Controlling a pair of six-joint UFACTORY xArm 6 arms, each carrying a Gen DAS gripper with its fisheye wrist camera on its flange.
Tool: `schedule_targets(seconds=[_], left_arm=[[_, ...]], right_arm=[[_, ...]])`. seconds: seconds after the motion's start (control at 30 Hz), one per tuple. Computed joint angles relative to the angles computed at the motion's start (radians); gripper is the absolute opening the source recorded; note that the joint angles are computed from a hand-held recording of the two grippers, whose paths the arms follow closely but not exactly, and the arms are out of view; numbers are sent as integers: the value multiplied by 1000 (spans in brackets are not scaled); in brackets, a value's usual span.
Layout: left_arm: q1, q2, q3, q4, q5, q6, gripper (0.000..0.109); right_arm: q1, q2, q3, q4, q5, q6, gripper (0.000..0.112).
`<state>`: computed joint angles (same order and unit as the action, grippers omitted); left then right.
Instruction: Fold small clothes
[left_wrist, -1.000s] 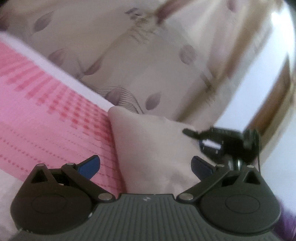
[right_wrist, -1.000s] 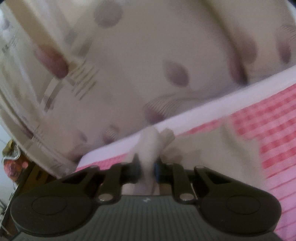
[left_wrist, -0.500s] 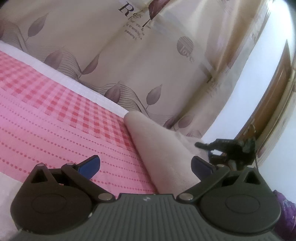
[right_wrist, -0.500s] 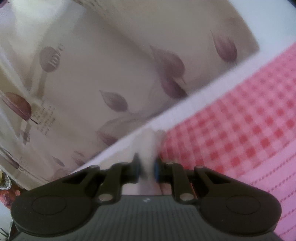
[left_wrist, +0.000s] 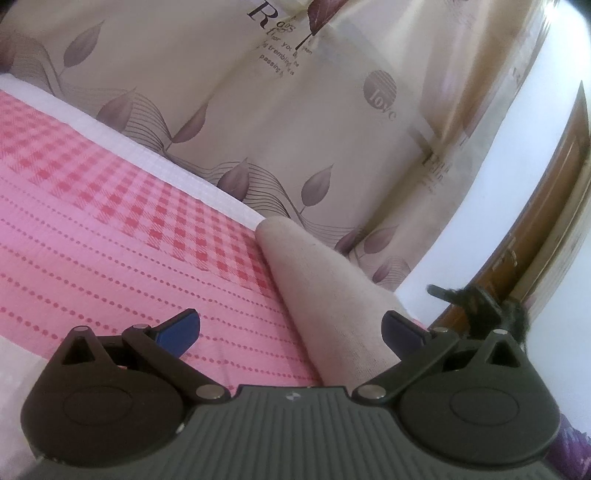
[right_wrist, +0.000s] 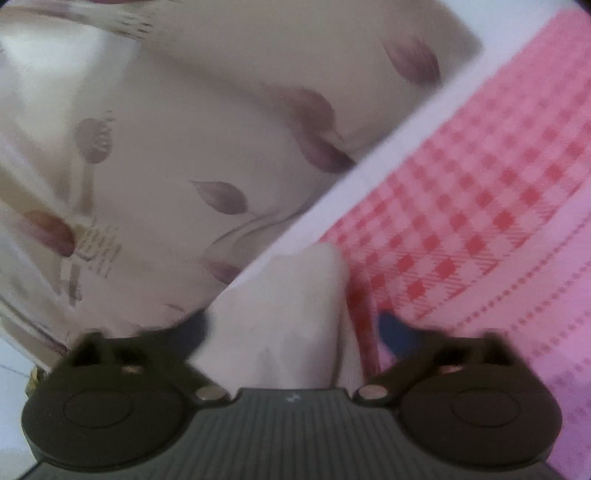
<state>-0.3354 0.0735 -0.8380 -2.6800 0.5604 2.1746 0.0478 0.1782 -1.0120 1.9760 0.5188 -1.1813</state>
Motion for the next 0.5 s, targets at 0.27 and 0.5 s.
schedule_targets(seconds=[0.27, 0.5], left_arm=[[-2, -1, -2, -14, -10, 11, 103], [0, 2, -7, -19, -22, 3, 103]], right_arm=[[115, -5, 3, -148, -142, 24, 34], [180, 40, -70, -4, -118, -91, 34]])
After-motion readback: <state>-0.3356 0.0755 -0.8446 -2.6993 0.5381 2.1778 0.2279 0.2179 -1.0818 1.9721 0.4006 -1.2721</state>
